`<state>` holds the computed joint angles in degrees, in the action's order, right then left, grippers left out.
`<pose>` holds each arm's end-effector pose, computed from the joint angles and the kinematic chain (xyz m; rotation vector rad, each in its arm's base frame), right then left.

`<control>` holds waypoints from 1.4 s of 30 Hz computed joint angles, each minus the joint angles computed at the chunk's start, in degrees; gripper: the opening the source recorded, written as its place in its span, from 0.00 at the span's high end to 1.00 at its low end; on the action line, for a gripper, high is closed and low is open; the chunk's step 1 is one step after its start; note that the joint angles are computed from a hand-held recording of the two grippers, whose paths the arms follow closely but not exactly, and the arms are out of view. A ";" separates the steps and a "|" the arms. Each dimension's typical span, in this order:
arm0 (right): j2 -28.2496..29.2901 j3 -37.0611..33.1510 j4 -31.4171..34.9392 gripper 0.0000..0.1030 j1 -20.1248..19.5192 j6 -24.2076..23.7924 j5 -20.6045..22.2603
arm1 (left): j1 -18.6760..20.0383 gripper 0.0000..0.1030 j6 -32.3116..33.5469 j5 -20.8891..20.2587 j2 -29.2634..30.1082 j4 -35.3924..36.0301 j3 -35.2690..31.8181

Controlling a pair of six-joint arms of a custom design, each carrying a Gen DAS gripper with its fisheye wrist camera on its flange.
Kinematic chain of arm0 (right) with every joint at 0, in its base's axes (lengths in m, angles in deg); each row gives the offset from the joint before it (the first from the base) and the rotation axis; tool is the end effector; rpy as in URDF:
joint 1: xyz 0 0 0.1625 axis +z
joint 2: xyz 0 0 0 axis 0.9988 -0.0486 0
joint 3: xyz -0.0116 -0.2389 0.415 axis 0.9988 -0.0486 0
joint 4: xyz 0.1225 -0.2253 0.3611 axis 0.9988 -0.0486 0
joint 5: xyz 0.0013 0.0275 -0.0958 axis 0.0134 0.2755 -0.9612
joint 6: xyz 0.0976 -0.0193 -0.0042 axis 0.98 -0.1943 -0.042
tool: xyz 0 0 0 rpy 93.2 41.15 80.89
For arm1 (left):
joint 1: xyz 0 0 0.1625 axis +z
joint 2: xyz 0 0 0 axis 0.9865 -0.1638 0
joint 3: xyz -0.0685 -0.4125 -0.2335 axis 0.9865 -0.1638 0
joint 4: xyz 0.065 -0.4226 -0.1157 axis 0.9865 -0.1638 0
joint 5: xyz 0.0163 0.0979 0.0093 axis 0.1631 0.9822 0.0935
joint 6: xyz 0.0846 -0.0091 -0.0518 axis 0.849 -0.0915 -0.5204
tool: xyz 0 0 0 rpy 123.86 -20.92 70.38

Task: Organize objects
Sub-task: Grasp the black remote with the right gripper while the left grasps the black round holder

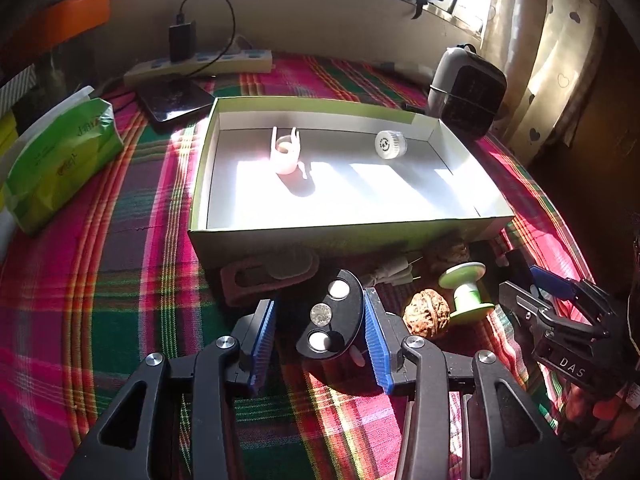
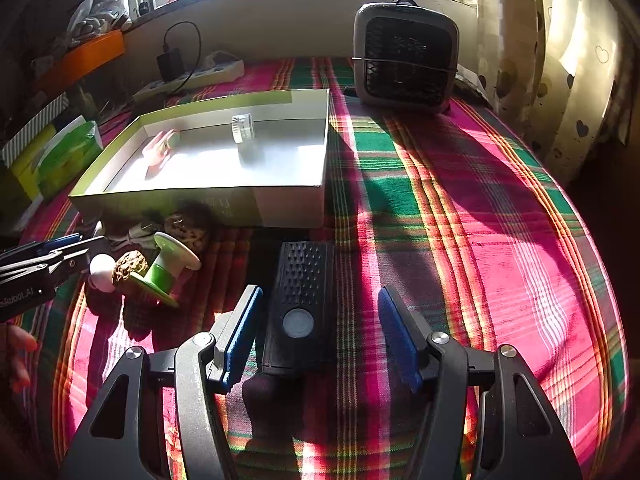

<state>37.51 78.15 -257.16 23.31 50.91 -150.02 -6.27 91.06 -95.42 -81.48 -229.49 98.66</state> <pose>0.3292 -0.7207 -0.0006 0.1782 -2.2174 0.8303 -0.0395 -0.7952 0.2763 0.6510 2.5324 -0.6051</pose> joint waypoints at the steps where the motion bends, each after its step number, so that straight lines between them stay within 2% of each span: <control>1: 0.01 -0.06 0.04 0.41 -0.02 -0.01 0.04 | -0.04 0.62 -0.06 0.18 0.08 -0.11 -0.03; 15: -0.37 0.46 -0.53 0.42 -0.21 0.05 0.96 | -0.12 0.62 -1.46 0.81 0.06 -0.27 0.02; 27: -0.90 1.42 -1.89 0.64 -0.28 -0.27 1.77 | -0.01 0.62 -2.16 0.56 -0.54 -0.21 0.64; 34: -1.03 1.69 -1.98 0.72 -0.26 -0.60 2.12 | -0.01 0.62 -2.22 0.55 -0.83 -0.41 1.13; 42: -0.94 1.77 -2.63 0.72 -0.07 -1.03 1.80 | -0.08 0.63 -1.94 0.85 -1.11 -0.82 1.61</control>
<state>36.58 79.93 -259.80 23.24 49.88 -148.22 -6.34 89.11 -94.57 -82.58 -230.31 100.28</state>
